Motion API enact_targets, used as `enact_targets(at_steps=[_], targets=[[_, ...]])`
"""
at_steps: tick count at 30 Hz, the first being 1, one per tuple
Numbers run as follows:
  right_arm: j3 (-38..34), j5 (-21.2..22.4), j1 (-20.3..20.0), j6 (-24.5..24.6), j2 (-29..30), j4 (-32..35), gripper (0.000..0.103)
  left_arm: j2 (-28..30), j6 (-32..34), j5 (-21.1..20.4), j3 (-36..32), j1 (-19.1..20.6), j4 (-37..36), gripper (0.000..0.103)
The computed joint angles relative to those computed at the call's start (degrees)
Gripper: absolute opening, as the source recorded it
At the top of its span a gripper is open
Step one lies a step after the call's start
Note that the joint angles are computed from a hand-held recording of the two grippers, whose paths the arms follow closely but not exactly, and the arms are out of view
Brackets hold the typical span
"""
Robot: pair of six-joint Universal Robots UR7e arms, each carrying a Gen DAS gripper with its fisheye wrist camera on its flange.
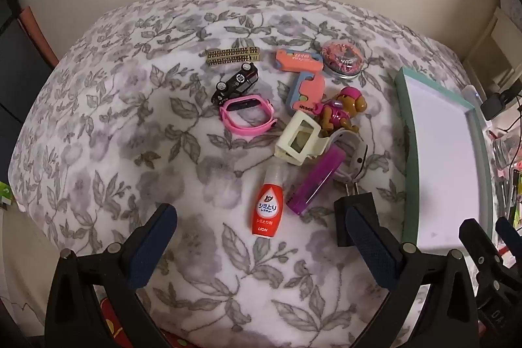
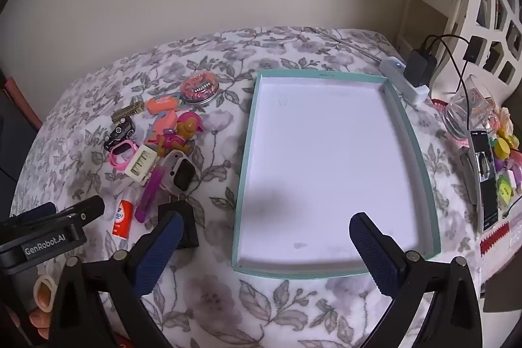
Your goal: Organize rigid objects
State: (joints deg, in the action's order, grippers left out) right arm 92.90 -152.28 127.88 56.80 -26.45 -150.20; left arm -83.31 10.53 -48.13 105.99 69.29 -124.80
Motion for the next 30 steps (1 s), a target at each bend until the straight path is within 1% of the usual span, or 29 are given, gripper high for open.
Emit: enact_targets(at_steps=[1,2,3,4,6,8,9,16,18,30], targets=[[0.1,0.1,0.2,0.5,-0.1,0.3,0.103,-0.1,0.7,0.5,0.2,-0.2,-0.5,0.103],[-0.2,1.6,-0.3,1.3,-0.7,2.7,0.103,-0.2,1.1,1.6,1.3,-0.5,-1.2,0.103],[-0.3,1.6,-0.3,1.3,-0.7,2.7,0.103,0.0,1.0,2.3,1.8,-0.6,-2.4,0.103],[-0.3,1.5,-0.3,1.1,-0.6,2.6,0.103,0.0,0.5,2.6,1.8,-0.9,-1.9,0.103],[-0.5,1.4,-0.3,0.9,-0.5,2.6,0.103,-0.1,0.0,1.7,0.9,-0.4,-0.8,0.103],[-0.8,1.2,-0.4,0.6,-0.3,2.6,0.103,-0.1,0.2,2.0,1.0,-0.3,-1.0,0.103],[-0.7,1.3,-0.3,0.4,0.1,1.2,0.103,0.5,-0.4,1.9,0.2,0.0,-0.1,0.103],[-1.5,1.2,-0.6,0.0,0.4,1.2,0.103,0.6,-0.1,2.7,0.3,-0.1,-0.3,0.103],[-0.6,1.3,-0.4,0.4,-0.2,0.9,0.103,0.7,-0.3,2.8,0.3,-0.1,-0.2,0.103],[-0.8,1.7,-0.6,1.1,-0.1,1.3,0.103,1.0,-1.1,3.5,0.0,0.0,0.8,0.103]])
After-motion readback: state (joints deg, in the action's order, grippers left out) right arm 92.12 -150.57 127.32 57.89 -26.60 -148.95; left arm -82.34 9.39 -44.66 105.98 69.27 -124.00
